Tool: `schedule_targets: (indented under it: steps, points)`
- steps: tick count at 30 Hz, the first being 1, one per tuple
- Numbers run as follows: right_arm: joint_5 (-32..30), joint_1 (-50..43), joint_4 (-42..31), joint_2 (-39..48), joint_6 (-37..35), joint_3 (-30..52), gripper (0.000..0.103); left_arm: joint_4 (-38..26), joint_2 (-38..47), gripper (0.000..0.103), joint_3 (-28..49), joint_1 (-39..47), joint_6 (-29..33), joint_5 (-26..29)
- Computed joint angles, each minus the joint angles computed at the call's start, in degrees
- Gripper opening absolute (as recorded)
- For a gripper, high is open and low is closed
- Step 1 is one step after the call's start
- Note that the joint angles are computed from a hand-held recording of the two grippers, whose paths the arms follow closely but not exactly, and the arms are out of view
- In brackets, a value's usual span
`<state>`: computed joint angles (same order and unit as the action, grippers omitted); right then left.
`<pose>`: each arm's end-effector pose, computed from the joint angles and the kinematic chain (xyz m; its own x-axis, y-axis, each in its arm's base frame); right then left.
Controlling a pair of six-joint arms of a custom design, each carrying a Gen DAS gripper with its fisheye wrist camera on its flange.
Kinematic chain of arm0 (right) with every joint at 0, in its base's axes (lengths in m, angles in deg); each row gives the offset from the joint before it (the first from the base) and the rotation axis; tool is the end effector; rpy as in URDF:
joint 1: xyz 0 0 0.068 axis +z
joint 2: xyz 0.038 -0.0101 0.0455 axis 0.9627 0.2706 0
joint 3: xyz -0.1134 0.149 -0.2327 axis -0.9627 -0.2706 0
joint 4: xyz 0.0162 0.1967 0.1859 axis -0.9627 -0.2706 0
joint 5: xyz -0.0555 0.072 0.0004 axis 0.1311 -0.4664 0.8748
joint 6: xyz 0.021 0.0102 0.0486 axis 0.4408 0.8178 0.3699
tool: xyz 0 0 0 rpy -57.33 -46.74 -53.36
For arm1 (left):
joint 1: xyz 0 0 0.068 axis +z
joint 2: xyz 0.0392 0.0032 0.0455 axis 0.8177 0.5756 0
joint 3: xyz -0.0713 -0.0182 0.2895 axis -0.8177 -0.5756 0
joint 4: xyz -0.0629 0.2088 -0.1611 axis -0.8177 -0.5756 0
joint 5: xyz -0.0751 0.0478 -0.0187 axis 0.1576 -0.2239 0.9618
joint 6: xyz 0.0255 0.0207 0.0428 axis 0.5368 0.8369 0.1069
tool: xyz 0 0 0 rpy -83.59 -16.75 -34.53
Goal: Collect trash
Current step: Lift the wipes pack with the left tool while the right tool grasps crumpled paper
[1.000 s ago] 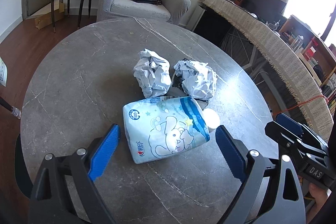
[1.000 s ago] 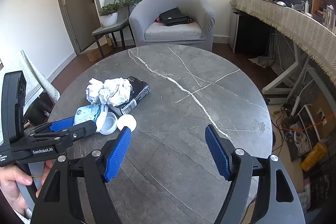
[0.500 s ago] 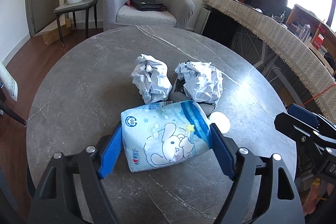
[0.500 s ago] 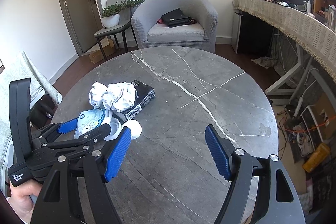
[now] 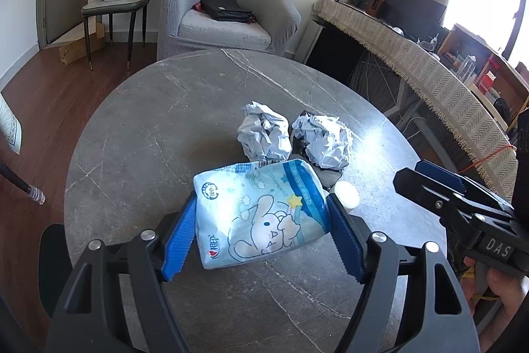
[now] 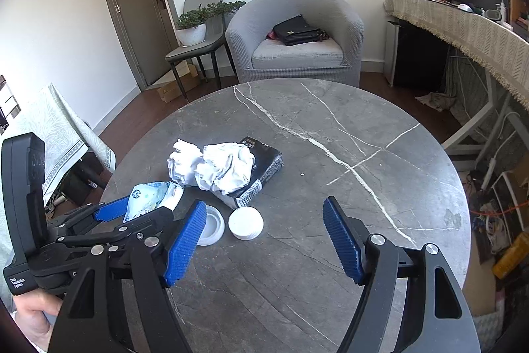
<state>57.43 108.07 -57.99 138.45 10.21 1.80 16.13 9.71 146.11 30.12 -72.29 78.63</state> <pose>0.2854 0.1781 0.3205 -0.6726 0.1059 -0.7324 -0.0316 0.9847 0.1714 0.3450 -0.1668 0.3024 -0.7352 0.0810 -0.6730 0.3780 0.8731 -0.3078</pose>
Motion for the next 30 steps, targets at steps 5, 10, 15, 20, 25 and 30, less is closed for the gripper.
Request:
schedule_targets:
  steps: [5, 10, 15, 20, 25, 30]
  points:
    - [-0.6, 0.5, 0.6, 3.3, -0.8, 2.9, 0.074, -0.3, -1.4, 0.077, -0.6, 2.0, 0.9, 1.8]
    - [-1.0, 0.5, 1.1, 6.7, -0.7, 5.0, 0.074, -0.2, -2.9, 0.077, -1.5, 4.5, 1.9, 3.7]
    - [-1.3, 0.3, 1.4, 9.1, -0.2, 6.9, 0.074, -0.8, -3.7, 0.077, -1.8, 6.8, 2.8, 5.3]
    - [-0.2, 0.8, 0.2, 11.7, 0.3, 10.0, 0.064, -1.6, -4.4, 0.077, -1.9, 9.0, 4.1, 6.8]
    - [1.3, 0.7, -1.9, 14.3, 1.7, 12.6, 0.062, -1.9, -5.2, 0.077, -2.4, 11.0, 5.5, 7.8]
    - [1.7, 0.5, -3.3, 16.4, 2.4, 14.7, 0.053, -2.3, -5.9, 0.077, -2.9, 13.6, 7.2, 9.3]
